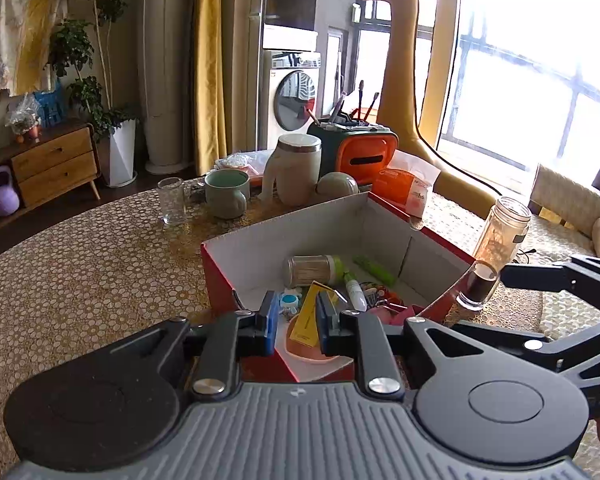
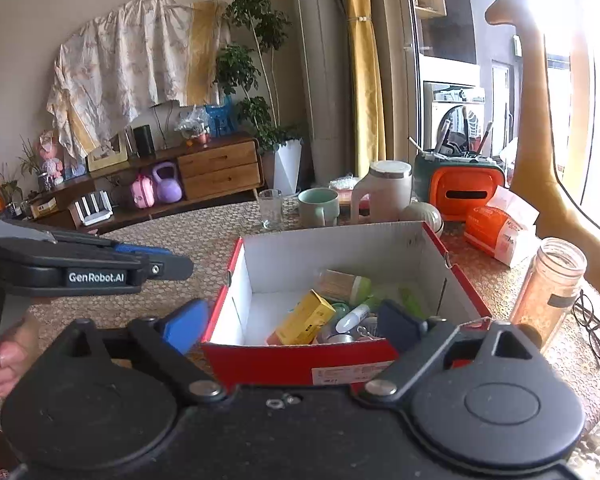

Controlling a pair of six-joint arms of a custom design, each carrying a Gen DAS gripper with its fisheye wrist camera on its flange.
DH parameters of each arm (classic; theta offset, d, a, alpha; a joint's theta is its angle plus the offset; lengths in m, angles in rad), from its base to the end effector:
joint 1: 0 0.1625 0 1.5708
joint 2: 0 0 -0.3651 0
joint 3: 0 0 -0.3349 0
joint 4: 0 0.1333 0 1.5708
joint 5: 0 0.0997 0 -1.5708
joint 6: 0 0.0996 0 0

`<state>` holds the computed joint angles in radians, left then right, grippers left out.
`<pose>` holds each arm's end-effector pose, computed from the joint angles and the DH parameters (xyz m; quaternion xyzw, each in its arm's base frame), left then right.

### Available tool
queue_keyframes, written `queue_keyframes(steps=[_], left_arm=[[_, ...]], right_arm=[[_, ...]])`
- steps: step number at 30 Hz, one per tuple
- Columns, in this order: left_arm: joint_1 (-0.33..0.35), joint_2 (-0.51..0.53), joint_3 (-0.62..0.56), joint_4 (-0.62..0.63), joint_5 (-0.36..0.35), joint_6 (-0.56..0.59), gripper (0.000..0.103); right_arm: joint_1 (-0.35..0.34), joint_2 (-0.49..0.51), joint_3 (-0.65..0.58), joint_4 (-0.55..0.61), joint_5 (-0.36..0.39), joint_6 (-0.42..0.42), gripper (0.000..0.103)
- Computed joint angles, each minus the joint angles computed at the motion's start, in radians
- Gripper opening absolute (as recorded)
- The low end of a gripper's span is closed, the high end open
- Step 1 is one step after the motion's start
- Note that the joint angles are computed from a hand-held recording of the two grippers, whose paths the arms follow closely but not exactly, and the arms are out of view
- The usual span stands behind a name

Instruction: Organize rigid objects

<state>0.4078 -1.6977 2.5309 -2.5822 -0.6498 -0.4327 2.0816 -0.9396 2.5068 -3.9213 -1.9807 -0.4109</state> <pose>-0.1799 -0.3093 0.2352 0.2817 0.8476 -0.3725 0.2520 0.2536 -0.2611 0.1280 0.3329 -0.8451 0.3827 0.1692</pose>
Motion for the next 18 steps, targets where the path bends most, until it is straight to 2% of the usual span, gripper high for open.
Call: queue_keyframes(steps=[4,5,9,11,18], left_arm=[[-0.037,-0.052,0.028,0.047,0.007,-0.055,0.056],[-0.047,-0.065,0.037,0.049,0.008,-0.065,0.059],[-0.080,-0.114,0.055,0.107,0.006,-0.106,0.061],[-0.103,-0.134,0.068,0.129,0.021,-0.121,0.070],[-0.154,-0.207,0.096,0.192,0.037,-0.177,0.085]], right_arm=[[0.006,-0.006,0.021,-0.033,0.005,0.016,0.100],[0.004,-0.009,0.027,-0.042,0.012,0.020,0.101],[0.010,0.002,0.050,-0.089,0.014,0.020,0.103],[0.013,0.010,0.055,-0.111,0.008,0.019,0.103],[0.004,0.029,0.084,-0.184,0.026,0.019,0.103]])
